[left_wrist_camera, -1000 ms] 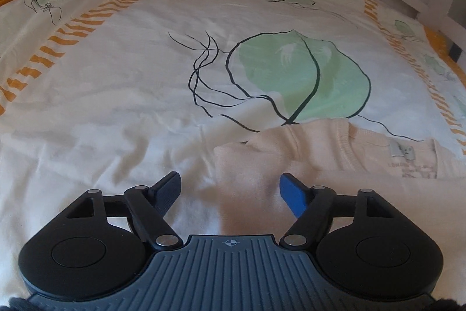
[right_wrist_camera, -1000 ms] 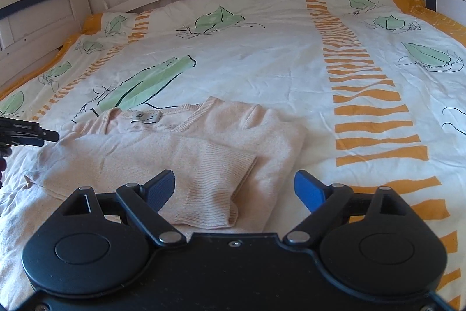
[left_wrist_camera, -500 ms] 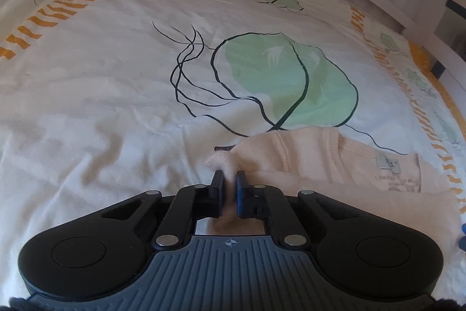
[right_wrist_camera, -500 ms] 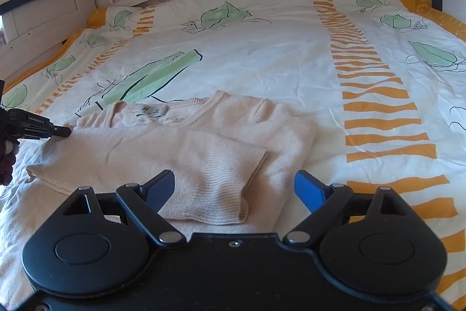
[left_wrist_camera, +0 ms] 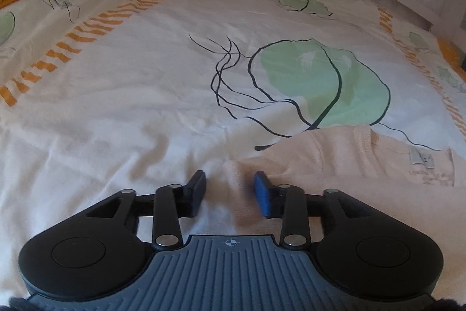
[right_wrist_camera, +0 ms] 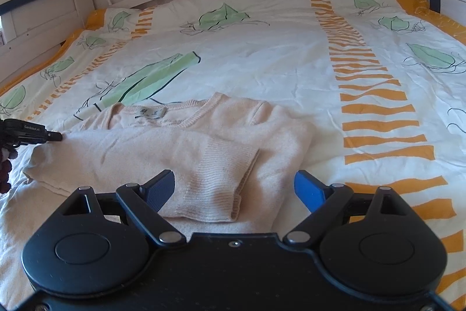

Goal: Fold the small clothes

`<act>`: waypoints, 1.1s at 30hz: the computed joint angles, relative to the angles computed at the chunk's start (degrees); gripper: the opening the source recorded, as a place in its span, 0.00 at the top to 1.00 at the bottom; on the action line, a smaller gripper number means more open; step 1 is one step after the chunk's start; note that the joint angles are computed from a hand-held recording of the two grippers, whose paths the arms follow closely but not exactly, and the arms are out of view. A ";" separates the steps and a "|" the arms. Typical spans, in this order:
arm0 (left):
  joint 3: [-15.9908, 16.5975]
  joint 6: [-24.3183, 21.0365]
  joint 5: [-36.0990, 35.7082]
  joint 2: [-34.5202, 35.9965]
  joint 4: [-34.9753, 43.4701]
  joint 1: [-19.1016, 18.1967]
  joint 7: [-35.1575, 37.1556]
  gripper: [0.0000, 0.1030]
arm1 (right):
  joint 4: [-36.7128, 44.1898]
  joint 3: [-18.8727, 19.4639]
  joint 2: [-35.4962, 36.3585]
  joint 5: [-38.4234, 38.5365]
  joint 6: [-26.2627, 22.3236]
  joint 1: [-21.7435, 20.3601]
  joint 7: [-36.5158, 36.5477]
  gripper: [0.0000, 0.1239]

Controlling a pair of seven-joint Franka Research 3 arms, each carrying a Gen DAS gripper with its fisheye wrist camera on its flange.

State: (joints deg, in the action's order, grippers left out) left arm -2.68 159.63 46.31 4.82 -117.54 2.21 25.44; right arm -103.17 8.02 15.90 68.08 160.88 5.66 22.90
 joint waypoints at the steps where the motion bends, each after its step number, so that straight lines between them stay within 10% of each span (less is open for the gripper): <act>1: -0.01 -1.29 2.47 -0.70 -0.14 -0.58 -1.35 0.46 | -0.07 0.27 -0.12 0.94 0.57 -0.08 -0.92 0.27; 8: -2.67 0.45 5.86 -4.61 -4.17 -1.67 1.37 0.26 | 0.29 0.87 -0.22 4.63 1.27 0.49 -8.29 0.27; 14: -2.72 0.24 2.22 -4.87 -7.32 -1.62 5.20 0.14 | 0.71 -7.31 3.46 -20.87 4.99 7.13 20.06 0.26; 33: -3.46 -2.09 -22.45 -21.89 -22.59 -2.24 18.79 0.11 | -3.63 -1.41 0.02 -23.71 6.24 -2.19 32.09 0.22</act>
